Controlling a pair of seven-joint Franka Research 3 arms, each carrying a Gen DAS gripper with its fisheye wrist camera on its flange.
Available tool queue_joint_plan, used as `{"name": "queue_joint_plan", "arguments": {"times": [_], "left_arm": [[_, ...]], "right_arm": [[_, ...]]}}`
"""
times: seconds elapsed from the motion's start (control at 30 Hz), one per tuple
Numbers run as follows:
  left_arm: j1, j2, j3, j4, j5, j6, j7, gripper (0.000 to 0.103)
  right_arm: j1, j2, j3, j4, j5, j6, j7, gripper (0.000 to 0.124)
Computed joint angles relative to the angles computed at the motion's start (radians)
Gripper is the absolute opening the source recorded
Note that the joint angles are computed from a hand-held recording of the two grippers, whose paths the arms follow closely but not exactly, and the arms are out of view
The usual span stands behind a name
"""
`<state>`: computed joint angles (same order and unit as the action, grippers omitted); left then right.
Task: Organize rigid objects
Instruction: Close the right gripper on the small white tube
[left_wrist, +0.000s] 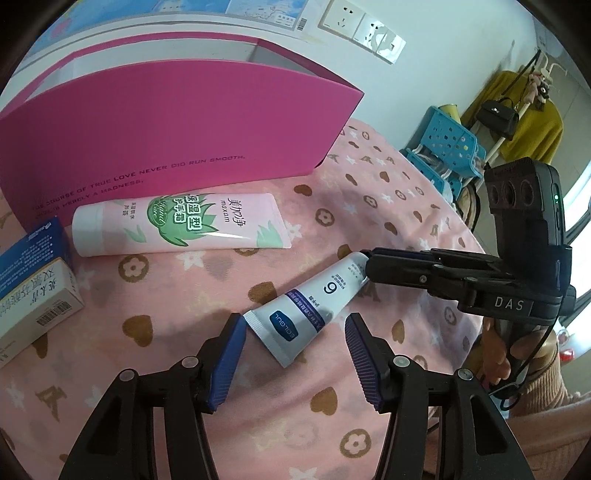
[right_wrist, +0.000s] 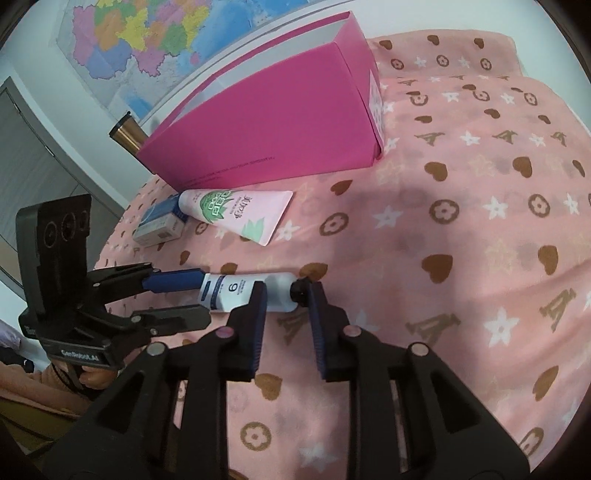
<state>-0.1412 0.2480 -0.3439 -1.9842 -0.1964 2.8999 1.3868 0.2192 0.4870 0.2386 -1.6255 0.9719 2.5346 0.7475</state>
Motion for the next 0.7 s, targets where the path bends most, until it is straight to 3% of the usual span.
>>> {"name": "queue_joint_plan", "arguments": {"times": [0.23, 0.37, 0.7], "left_arm": [[-0.014, 0.006, 0.014, 0.009, 0.017, 0.004, -0.048, 0.058], [-0.083, 0.009, 0.089, 0.023, 0.168, 0.000, -0.187, 0.058], [-0.046, 0.001, 0.056, 0.021, 0.195, 0.038, -0.220, 0.058]], "right_arm": [[0.001, -0.002, 0.000, -0.003, 0.003, 0.006, 0.013, 0.026], [0.001, -0.011, 0.001, -0.012, 0.012, 0.021, 0.013, 0.026], [0.001, -0.038, 0.008, -0.032, 0.051, 0.063, -0.018, 0.026]]}}
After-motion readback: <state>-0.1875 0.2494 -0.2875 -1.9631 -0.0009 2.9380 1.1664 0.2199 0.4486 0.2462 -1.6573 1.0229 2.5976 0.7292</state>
